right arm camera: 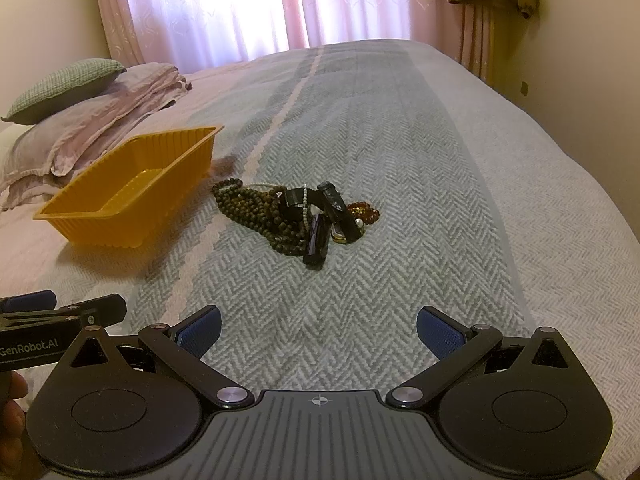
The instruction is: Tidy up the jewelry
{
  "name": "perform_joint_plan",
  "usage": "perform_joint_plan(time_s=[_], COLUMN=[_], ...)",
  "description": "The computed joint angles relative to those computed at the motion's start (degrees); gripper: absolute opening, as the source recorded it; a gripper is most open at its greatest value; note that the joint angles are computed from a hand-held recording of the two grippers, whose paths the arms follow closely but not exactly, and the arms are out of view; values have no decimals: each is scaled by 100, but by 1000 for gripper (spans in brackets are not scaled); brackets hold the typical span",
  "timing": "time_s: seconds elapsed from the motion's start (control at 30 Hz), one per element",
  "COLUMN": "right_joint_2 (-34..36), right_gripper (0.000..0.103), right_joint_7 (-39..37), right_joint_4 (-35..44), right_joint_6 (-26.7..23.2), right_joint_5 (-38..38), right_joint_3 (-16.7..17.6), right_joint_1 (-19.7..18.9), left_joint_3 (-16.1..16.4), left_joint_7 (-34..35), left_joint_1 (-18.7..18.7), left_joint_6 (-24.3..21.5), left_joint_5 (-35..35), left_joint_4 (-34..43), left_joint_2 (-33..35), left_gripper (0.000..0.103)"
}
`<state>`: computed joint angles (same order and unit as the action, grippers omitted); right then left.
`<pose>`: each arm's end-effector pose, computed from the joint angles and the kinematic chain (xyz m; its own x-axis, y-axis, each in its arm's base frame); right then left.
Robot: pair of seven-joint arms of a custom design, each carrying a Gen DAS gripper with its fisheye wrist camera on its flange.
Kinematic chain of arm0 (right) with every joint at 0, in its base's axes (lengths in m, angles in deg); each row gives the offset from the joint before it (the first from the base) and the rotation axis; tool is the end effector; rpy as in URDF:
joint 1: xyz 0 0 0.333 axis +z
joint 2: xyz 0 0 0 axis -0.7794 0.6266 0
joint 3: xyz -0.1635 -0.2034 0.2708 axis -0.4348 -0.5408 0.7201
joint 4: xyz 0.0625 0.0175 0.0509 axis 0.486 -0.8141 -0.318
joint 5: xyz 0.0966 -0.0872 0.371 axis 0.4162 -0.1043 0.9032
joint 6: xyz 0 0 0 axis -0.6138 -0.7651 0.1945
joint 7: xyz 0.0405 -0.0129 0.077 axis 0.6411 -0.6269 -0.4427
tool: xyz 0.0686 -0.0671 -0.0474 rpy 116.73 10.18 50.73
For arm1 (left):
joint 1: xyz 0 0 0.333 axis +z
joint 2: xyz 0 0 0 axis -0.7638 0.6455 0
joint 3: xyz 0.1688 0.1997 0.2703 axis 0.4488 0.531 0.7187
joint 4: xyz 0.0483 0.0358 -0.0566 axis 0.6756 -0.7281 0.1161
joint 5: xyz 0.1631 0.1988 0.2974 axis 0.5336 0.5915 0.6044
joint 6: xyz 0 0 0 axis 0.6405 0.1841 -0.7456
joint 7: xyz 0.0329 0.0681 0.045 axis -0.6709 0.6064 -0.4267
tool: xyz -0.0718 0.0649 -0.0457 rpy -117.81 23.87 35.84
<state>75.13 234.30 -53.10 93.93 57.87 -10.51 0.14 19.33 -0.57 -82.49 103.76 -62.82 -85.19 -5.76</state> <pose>0.6477 0.2529 0.3803 -0.1653 -0.9738 -0.1560 -0.6725 0.2270 -0.7044 0.6898 -0.3511 0.3700 -0.2563 -0.9634 0.0784 -0.6723 0.1194 -0.7305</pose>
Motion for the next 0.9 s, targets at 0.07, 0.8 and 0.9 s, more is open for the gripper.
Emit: perform_joint_plan(time_s=[0.07,0.8,0.9], right_joint_2=[2,40,47], right_gripper=[103,103,103], right_joint_7=[-34,-159,-160], right_joint_4=[5,86,86], right_joint_6=[-5,-22,-8], right_joint_5=[39,184,205], right_joint_3=[-8,-49,-54], right_joint_1=[10,72,81], left_joint_3=[-15,-28,-26], left_joint_7=[8,47,48], left_joint_1=[12,22,20], left_joint_6=[1,11,11], left_joint_5=[-8,-51,-55], left_joint_4=[-2,14,15], left_joint_2=[-2,2,1], left_gripper=[103,103,103])
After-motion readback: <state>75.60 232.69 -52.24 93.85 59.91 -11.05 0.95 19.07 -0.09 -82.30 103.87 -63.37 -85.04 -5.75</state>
